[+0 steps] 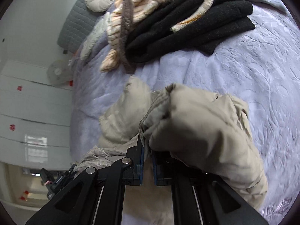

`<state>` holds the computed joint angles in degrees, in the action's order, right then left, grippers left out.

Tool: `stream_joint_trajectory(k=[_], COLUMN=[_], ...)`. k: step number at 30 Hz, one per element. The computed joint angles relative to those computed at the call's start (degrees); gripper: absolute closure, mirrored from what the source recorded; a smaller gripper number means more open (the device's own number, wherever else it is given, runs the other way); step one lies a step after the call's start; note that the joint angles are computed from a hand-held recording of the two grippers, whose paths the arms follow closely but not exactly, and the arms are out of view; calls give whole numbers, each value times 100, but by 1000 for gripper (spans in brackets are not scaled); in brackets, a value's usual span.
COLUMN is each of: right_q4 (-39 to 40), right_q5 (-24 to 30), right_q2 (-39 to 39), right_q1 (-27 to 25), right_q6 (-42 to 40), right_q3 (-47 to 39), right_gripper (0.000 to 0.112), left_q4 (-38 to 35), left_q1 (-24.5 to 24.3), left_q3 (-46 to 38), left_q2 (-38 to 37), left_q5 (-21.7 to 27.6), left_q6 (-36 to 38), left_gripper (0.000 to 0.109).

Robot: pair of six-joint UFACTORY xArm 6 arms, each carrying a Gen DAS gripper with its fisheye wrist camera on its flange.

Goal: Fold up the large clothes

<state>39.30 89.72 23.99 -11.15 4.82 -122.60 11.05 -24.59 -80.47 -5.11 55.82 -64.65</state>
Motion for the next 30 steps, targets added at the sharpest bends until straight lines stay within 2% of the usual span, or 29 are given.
stream_joint_trajectory(k=[6,7,8,10,11,12,13,14,18,20,22,23,24,25,26,27,30], right_q4=[-285,-266,-251,-310,-331,-377,-484,-619,-1911,-2212,-2061,-1972,-1838,-1659,-1701,-1786,-2312], right_q5=[-505,-549,-559,-371,-280,-187,-194,-271,-1150,-981,-318,-128,-94,-164,-355,-558,-788], right_q2=[177,154,127,163,179,160,138,51,-601,-431,43,180,198,146,51,-52,141], right_q1=[142,137,127,112,103,83,80,82,199,150,1,-40,-77,-86,-25,31,228], right_q6=[275,320,346,313,220,18,-180,-378,-1304,-1392,-1166,-1029,-1003,-1065,-1116,-1208,-1202], right_q3=[350,430,468,237,92,-88,-213,-244,286,155,-254,-325,-261,-113,40,191,19], right_gripper=[104,104,104,100,92,77,67,48,47,47,47,49,71,85,95,99,101], left_q4=[14,-48,-78,179,327,236,147,142,217,-596,-1255,-1555,-1719,-1644,-1329,-1069,-444], left_q1=[287,327,343,293,244,231,211,170,198,509,708,768,757,714,659,613,551], left_q3=[-184,-159,-145,-50,25,29,6,-5,27,372,637,794,831,740,489,350,12], left_q2=[417,388,338,177,52,14,-1,-12,91,62,55,31,64,145,287,370,653], left_q5=[169,142,159,123,70,68,128,247,653,353,18,-264,-465,-427,-226,-122,67], left_q6=[457,554,629,556,660,891,1081,1294,1697,1874,1924,1967,1991,1949,1891,1817,1405], left_gripper=[89,82,54,20,20,20,20,20,20,20,23,46,61,74,85,87,88])
